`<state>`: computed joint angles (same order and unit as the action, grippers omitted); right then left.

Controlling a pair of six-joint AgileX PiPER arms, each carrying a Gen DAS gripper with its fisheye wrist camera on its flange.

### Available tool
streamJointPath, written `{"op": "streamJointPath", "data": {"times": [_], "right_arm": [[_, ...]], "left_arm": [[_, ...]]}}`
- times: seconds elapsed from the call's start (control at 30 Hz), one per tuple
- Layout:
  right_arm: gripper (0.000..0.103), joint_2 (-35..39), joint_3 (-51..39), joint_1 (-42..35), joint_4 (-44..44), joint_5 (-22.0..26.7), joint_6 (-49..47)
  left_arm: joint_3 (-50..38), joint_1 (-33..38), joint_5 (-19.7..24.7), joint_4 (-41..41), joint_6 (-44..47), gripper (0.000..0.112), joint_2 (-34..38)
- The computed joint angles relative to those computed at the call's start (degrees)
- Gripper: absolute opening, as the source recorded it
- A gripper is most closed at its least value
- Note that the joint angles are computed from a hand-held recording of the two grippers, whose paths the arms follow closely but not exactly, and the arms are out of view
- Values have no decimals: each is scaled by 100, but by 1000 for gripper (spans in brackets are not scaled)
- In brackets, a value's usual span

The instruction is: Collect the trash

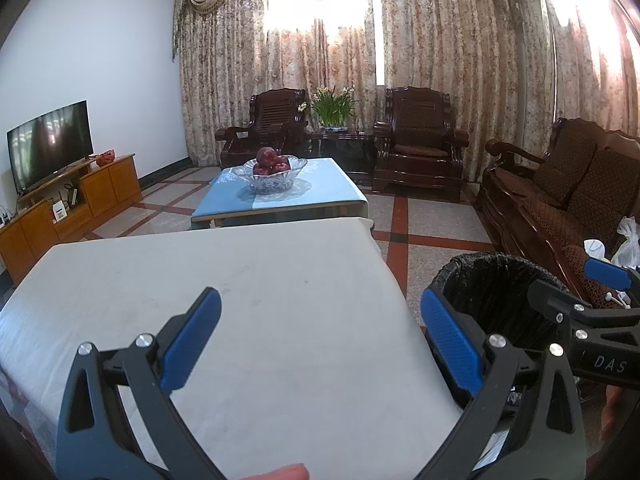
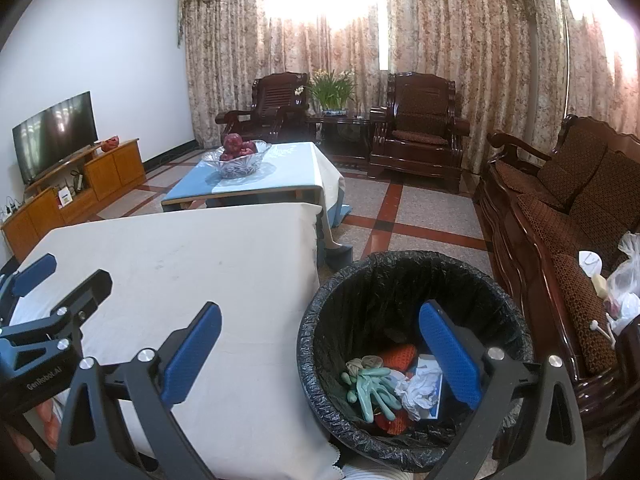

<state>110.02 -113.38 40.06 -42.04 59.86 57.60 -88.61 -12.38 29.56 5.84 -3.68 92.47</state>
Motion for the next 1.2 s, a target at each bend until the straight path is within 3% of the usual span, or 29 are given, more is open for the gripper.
{"op": "streamJointPath", "data": {"times": [1.2], "right_arm": [[97,127,-141,0,43,28,-60]], "left_arm": [[-21,68,-67,-70,76,97,83]]}}
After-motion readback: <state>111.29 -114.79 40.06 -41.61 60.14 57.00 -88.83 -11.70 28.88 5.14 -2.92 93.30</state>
